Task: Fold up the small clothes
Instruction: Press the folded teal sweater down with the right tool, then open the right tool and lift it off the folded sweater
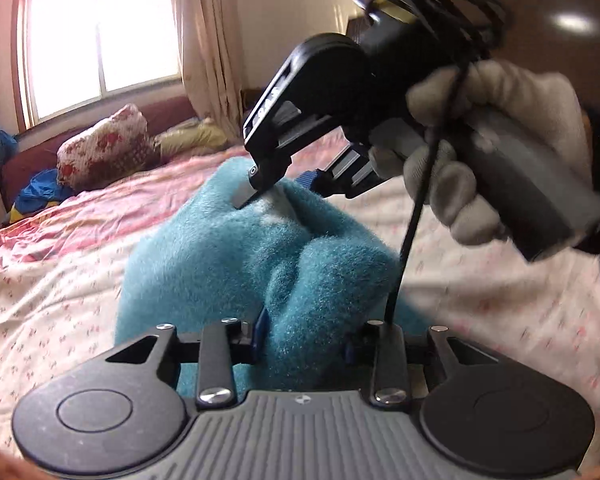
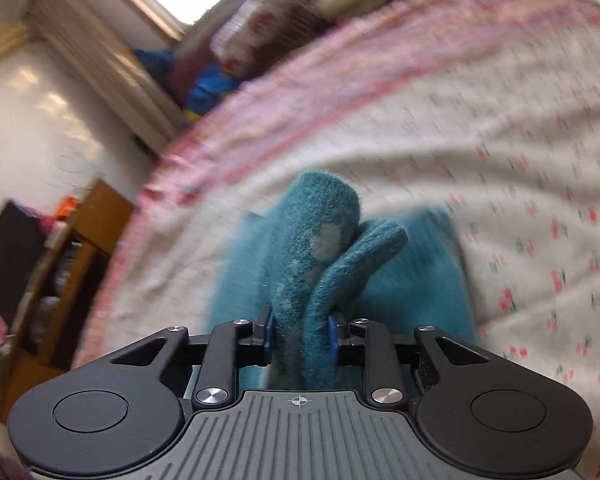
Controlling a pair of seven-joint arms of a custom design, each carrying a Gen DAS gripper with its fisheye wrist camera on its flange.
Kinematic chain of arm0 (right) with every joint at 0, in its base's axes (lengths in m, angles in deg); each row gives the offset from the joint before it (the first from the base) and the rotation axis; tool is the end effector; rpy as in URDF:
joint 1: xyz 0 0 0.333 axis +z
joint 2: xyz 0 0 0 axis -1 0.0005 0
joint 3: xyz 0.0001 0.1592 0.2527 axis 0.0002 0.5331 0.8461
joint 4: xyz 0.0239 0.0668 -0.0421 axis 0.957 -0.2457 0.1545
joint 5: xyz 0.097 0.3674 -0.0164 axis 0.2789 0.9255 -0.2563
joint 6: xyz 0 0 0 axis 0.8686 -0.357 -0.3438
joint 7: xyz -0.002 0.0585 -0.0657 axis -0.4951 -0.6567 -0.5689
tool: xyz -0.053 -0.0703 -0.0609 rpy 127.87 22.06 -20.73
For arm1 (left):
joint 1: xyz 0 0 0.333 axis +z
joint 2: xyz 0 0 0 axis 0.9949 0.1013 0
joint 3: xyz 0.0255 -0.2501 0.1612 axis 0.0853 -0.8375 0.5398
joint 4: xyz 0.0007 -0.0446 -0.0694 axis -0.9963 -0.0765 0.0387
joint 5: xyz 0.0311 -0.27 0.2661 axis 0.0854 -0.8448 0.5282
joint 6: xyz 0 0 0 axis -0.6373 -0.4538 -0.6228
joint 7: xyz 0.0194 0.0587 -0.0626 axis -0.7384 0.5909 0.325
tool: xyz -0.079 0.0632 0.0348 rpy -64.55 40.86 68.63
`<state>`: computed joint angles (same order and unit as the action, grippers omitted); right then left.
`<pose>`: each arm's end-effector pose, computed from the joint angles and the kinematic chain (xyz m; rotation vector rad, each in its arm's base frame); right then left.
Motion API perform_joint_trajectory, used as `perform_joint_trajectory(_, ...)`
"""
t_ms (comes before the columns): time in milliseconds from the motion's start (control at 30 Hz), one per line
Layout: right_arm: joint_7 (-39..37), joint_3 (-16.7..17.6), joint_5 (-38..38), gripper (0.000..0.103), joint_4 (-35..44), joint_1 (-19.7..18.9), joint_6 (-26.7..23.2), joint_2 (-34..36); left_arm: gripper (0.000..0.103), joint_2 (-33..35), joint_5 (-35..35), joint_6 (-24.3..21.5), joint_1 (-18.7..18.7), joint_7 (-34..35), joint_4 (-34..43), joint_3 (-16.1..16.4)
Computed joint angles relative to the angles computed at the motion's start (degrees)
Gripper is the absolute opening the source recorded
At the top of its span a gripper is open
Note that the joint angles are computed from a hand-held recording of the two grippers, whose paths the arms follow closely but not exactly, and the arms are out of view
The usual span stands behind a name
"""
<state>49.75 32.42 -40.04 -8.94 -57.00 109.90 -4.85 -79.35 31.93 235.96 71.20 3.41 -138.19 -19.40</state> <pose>0.5047 0.5176 0.5245 -1.6120 1.5007 0.0275 0.3273 -0.3205 0.4770 -1.2535 1.8523 -1.0544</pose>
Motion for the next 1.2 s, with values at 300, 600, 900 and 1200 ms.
perform_joint_trajectory(300,3.88,-3.12,-0.61,0.023,-6.25,-1.15,-2.82,-2.10,0.039,12.44,-4.70,-0.51,-2.61,3.40,7.94,-0.02)
perform_joint_trajectory(600,11.36,-7.68,-10.68,0.032,-9.53,2.29,-3.20,-5.87,0.040,14.72,-0.24,-3.36,-6.66,3.69,8.69,2.40)
perform_joint_trajectory(900,-1.62,-0.85,-10.02,0.029,-5.19,-0.83,-3.28,-2.42,0.041,12.81,-5.53,-3.35,-7.51,7.79,7.47,2.96)
perform_joint_trajectory(1200,0.07,-4.33,-10.75,0.013,-9.73,0.96,0.20,-4.37,0.042,-6.06,-26.52,3.04,-7.95,24.25,-7.66,8.40)
